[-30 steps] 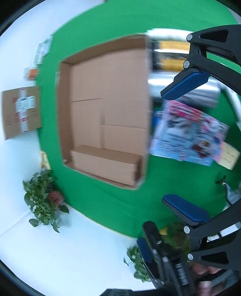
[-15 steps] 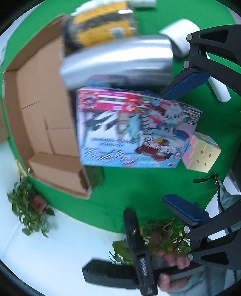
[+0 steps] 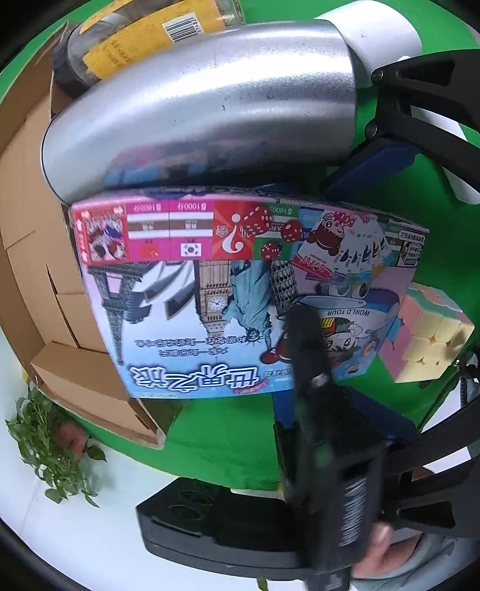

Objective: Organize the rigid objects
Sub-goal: 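Close both grippers on the board-game box edges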

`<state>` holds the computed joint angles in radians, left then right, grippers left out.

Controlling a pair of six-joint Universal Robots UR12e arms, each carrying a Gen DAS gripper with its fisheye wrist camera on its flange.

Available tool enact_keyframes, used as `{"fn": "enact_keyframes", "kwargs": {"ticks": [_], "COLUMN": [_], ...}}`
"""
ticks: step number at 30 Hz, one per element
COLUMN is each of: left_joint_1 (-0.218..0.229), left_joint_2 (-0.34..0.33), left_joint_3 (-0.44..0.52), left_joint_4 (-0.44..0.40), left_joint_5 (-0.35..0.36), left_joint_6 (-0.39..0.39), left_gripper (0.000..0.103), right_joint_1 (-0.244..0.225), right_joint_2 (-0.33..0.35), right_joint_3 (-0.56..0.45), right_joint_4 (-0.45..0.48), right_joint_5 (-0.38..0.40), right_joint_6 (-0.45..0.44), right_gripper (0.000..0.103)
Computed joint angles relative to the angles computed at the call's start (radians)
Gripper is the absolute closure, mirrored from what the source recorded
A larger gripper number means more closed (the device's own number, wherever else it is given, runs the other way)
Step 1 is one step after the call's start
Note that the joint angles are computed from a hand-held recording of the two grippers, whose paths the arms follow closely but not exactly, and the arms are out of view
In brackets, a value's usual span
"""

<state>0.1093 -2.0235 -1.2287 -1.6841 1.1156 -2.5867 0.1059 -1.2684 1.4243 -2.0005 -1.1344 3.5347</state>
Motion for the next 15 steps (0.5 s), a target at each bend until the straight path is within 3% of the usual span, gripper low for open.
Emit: {"fn": "enact_keyframes", "kwargs": {"ticks": [4, 8, 11, 15], "left_joint_1": [0.006, -0.002, -0.012, -0.025], "left_joint_2": [0.016, 0.027, 0.036, 0.065], "left_joint_3": [-0.029, -0.05, -0.057, -0.066], "left_joint_4": [-0.003, 0.02, 0.039, 0.09], "left_joint_5": [0.014, 0.027, 0.049, 0.054], "left_joint_6": [-0.05, -0.063, -0.083, -0.123], "left_gripper": [0.023, 0.023, 0.023, 0.024], "right_joint_1": [0.016, 0.05, 0.059, 0.064], "right_joint_2": [0.005, 0.038, 0.061, 0.054], "right_joint_3": [0.0, -0.04, -0.058, -0.055], "right_joint_4": [0.022, 0.068, 0.096, 0.06], "right_joint_5": [0.01, -0.072, -0.075, -0.058], "right_joint_6": [-0.037, -0.052, -0.055, -0.045], "right_gripper": [0.002, 0.0, 0.004, 0.006]}}
